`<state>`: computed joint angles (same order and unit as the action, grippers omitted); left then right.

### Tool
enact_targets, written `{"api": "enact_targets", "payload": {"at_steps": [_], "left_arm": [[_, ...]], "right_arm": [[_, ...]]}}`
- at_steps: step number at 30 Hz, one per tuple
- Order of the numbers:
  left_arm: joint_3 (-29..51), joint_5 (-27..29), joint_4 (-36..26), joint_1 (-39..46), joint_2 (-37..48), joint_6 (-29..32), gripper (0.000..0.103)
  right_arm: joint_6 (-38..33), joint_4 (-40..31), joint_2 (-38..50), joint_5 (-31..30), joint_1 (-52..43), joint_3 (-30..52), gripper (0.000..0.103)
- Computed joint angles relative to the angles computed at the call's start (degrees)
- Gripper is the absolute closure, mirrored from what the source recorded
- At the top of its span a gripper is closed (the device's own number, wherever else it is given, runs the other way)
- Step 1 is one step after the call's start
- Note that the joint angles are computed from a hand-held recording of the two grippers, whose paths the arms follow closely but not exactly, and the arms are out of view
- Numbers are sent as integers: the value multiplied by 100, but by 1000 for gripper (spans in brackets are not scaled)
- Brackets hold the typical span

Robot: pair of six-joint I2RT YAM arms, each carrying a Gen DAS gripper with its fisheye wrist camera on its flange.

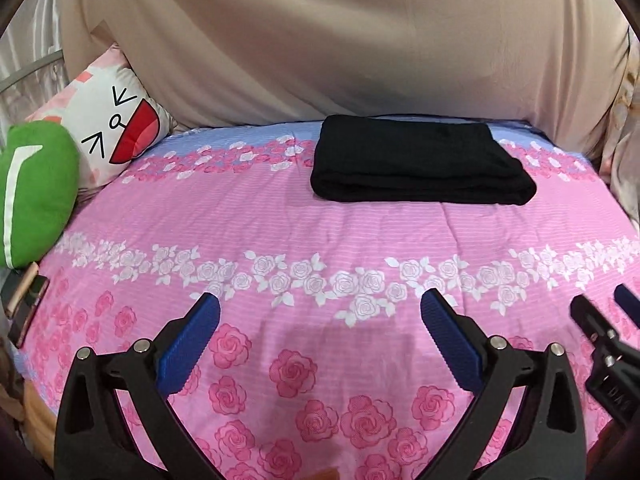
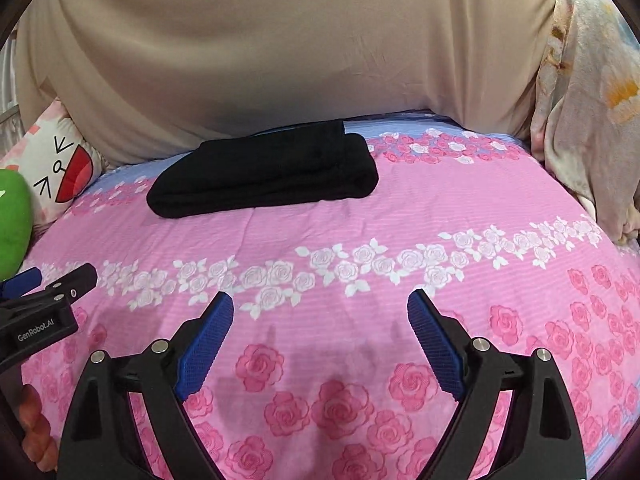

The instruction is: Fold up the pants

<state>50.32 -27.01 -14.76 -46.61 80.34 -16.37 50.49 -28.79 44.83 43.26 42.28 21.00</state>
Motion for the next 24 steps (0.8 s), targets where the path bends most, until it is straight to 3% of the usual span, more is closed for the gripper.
{"api": "enact_targets", "payload": {"at_steps": [6,14,24], "left_arm": [[-430,-216,531,-44,-308,14,5],[16,-1,-76,61,113,-12,5],[-3,330,162,103,269,322,5]], "right_arm": [[262,182,418,19,236,-13,16],[136,470,881,-2,251,109,16],[-41,742,1201,-178,52,197,16]]}}
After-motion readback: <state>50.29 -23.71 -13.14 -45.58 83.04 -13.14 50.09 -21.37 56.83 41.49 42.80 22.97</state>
